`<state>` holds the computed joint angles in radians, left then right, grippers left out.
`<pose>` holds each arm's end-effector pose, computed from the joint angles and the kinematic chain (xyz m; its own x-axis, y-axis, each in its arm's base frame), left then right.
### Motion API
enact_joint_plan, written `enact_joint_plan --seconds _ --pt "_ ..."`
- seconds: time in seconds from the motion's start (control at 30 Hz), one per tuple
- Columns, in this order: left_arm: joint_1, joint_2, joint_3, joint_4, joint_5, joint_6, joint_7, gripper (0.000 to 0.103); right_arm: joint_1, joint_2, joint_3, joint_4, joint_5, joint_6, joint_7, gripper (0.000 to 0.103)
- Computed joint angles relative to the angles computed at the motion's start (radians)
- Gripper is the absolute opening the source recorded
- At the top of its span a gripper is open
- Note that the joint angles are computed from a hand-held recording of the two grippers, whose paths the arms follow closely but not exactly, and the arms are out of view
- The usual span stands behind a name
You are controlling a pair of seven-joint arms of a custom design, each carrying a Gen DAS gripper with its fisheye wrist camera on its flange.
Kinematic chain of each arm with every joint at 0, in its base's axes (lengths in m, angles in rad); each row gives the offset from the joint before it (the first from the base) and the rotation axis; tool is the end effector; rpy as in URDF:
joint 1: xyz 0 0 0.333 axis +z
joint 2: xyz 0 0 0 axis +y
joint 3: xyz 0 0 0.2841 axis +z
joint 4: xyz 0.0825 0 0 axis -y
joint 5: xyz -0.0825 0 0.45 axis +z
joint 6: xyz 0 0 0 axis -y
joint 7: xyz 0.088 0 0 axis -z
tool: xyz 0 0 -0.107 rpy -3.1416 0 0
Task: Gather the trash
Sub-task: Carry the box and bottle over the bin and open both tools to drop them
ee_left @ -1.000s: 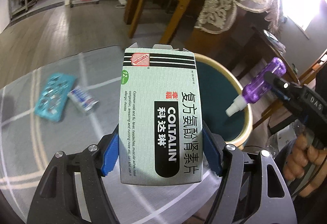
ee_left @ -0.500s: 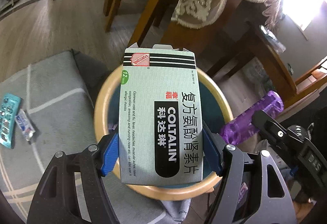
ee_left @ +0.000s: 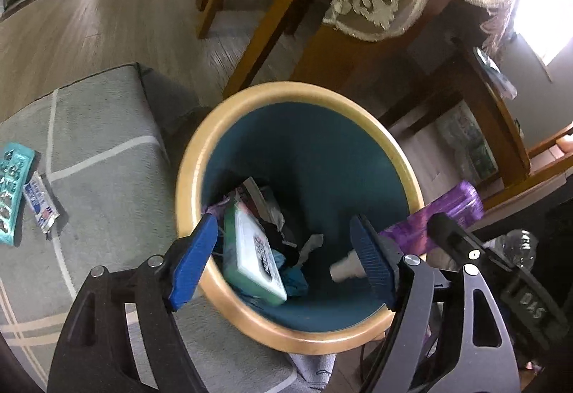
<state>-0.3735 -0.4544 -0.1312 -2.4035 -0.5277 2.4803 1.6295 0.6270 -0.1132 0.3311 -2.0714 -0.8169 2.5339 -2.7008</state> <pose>0.4627 -0.2555 0.4849 -0.3069 -0.8676 0.3912 -0.8862 0.1106 -0.4499 0.3518 0.5220 0.4816 -0.2359 -0.8017 -0.5491 -0.6625 0.5461 -0.5127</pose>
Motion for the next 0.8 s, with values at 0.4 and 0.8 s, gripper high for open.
enact_joint_plan --seconds 0.4,0.8 --pt "0.042 -0.137 0.042 -0.122 0.037 -0.008 -0.014 0.076 0.021 0.05 -0.018 0.034 0.027 0.024 -0.038 0.055" --pt "0.132 -0.252 0.079 -0.218 0.132 -0.015 -0.03 0.076 0.033 0.077 -0.031 0.055 0.024 0.057 -0.057 0.056"
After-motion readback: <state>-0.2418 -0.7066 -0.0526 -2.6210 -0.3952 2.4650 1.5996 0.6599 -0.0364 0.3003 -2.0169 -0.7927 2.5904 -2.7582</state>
